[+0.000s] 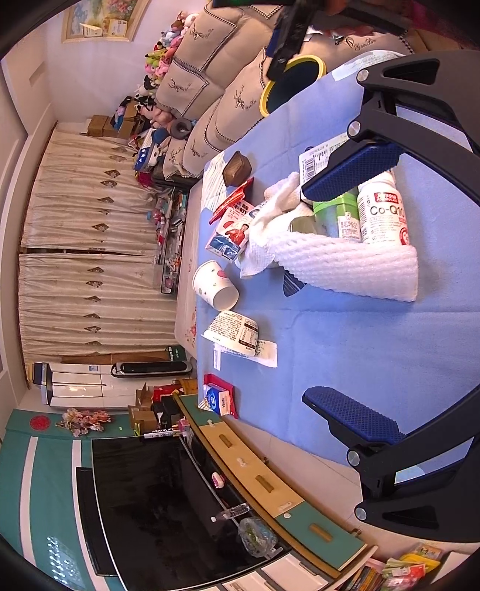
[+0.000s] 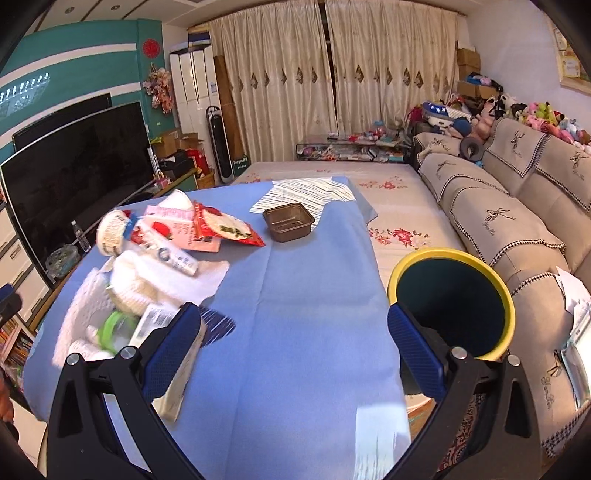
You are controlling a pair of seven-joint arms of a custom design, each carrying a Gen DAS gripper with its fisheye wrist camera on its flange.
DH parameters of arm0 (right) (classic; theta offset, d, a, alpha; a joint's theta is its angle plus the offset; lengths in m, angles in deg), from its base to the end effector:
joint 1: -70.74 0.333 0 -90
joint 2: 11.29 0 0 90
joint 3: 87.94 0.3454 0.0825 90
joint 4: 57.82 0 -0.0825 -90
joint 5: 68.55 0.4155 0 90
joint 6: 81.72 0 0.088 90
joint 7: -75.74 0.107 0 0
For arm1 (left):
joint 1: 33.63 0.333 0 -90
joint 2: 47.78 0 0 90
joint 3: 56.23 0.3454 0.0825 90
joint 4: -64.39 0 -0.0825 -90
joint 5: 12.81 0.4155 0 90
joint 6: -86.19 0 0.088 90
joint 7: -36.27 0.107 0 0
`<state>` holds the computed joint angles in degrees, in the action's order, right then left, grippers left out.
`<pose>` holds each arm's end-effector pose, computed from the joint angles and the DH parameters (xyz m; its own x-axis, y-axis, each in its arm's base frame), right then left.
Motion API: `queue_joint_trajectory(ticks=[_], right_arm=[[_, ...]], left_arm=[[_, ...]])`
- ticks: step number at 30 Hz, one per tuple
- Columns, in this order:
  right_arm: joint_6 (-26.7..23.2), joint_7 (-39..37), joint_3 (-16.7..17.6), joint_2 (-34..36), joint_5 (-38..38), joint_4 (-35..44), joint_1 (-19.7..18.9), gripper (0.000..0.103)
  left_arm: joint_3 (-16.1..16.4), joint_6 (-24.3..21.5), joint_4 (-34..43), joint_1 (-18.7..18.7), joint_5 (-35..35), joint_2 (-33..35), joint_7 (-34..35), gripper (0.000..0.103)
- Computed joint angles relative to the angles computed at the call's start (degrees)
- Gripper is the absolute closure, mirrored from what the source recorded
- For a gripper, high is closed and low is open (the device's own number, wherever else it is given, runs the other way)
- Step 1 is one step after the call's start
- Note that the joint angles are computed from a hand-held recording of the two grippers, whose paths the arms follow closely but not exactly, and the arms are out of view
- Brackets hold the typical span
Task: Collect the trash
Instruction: 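Grasp the brown plastic tray with the right gripper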
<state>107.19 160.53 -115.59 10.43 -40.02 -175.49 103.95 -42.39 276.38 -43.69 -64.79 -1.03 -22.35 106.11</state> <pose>0.6651 0.0433 0.3853 -0.1780 -0.9791 -0.0983 -0.5883 0.1860 -0.7870 0.6698 -0.2560 0.4019 -0.2704 -0.9618 0.0421 -0.5331 0.1131 -0.8384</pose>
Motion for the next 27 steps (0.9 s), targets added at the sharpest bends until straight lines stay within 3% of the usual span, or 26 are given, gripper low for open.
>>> queue_joint_trajectory(ticks=[2,3,4,5,7,10,16,27], right_arm=[[-3.04,1.10,-0.39,4.11,-1.01,5.91,-1.95,0.012],[-4.54,3.72,-1.10,5.81,-3.44,8.31,-2.50,0.022],[-6.47,2.52,0.20,7.94,-1.85,12.08,-4.72,0.031],[-8.27,2.56,3.48,9.51,-2.32,15.71,-8.75,0.035],[-12.53,2.83,8.41,13.24,-2.74,23.25,-15.04,0.053],[-19.22,4.51,12.51,19.68,-3.50,34.76,-21.08,0.061],[-31.85,8.86,15.95,30.06,-8.35,53.14,-26.62,0.063],[-41.55,14.15,21.40,39.77,-16.97,69.18,-31.47,0.066]], left_arm=[[-1.09,-0.73,2.14,1.15,0.17,1.54,-0.01,0.004],[-1.59,-1.08,3.06,1.64,0.41,2.19,-0.16,0.004],[-2.61,-1.64,4.22,2.70,0.85,2.89,-0.26,0.004],[-3.49,-2.24,5.40,3.62,1.31,3.62,-0.48,0.004],[-4.95,-3.17,7.13,5.04,2.36,4.62,-1.20,0.004],[-5.20,-4.19,9.42,5.46,3.96,6.12,-2.69,0.004],[-8.62,-6.37,13.94,8.83,7.29,8.83,-4.74,0.004],[-15.07,-9.96,19.43,13.98,10.39,12.47,-5.13,0.004]])
